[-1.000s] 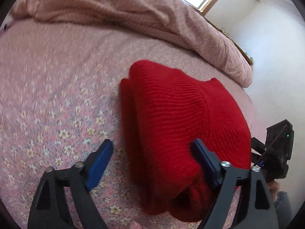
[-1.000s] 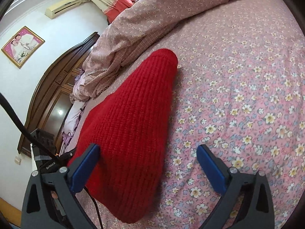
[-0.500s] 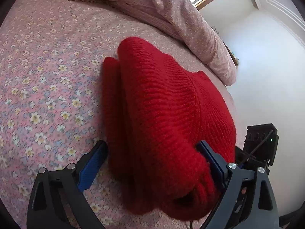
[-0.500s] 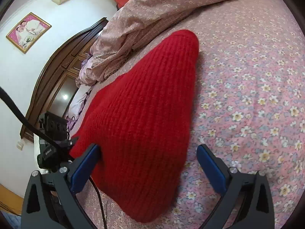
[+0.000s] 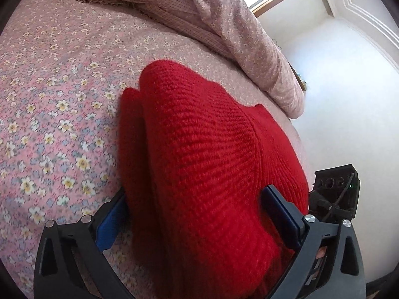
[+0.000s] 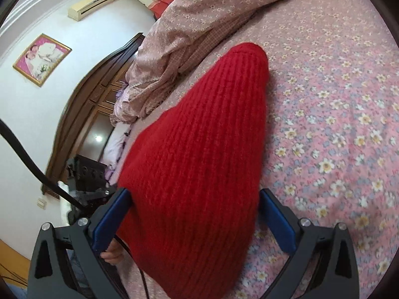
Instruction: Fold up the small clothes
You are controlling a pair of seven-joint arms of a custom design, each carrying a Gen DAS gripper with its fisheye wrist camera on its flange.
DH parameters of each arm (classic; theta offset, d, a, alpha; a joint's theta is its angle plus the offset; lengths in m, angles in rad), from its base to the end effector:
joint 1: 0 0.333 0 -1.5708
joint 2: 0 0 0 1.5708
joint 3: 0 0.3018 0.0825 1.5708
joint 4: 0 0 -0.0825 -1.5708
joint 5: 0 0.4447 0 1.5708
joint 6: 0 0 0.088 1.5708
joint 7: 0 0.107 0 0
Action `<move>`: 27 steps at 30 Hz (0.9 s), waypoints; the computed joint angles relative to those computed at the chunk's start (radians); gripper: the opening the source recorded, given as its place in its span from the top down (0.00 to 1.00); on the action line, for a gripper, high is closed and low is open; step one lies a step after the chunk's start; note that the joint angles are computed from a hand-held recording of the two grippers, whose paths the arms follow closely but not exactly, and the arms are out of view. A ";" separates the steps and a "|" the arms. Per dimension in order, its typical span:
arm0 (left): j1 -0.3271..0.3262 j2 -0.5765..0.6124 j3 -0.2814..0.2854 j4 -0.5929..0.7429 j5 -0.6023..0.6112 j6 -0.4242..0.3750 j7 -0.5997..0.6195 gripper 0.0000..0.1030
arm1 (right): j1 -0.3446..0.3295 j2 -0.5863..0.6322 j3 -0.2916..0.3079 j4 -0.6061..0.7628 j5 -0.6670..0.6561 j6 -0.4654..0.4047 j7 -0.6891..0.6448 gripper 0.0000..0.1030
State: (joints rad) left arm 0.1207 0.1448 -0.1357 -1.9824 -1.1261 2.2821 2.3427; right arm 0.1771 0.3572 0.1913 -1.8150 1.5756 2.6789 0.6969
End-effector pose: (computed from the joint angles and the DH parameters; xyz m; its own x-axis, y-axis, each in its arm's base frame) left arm 0.6565 -0.0294 0.3755 -0.2209 -0.7033 0.6757 -0.9009 -0.1182 -0.4176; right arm 0.6737 0.2181 0.3290 0.1476 -0.6209 -0.7699 -0.8361 0.3375 -0.4324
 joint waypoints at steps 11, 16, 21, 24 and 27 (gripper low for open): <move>0.017 0.022 -0.013 0.036 0.008 -0.056 -0.075 0.22 | -0.007 0.021 -0.006 0.025 -0.087 -0.057 0.047 0.04; 0.028 0.033 -0.003 0.038 -0.025 -0.091 -0.076 0.34 | -0.013 0.025 0.006 0.026 -0.108 -0.032 0.052 0.14; 0.036 0.012 0.002 0.013 -0.046 -0.096 -0.033 0.44 | -0.012 0.009 0.009 0.010 -0.104 -0.019 0.024 0.21; 0.030 -0.012 0.006 -0.007 -0.050 -0.081 0.004 0.50 | 0.000 -0.007 0.005 -0.002 -0.137 0.006 0.017 0.27; 0.011 -0.043 0.009 -0.026 -0.041 -0.043 0.033 0.53 | 0.016 -0.025 0.003 -0.012 -0.170 0.046 0.012 0.30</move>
State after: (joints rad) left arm 0.1321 0.1015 -0.1270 -2.0085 -1.1675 2.2388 2.3757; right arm 0.1926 0.3324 0.1946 -1.8268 1.4053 2.7246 0.7090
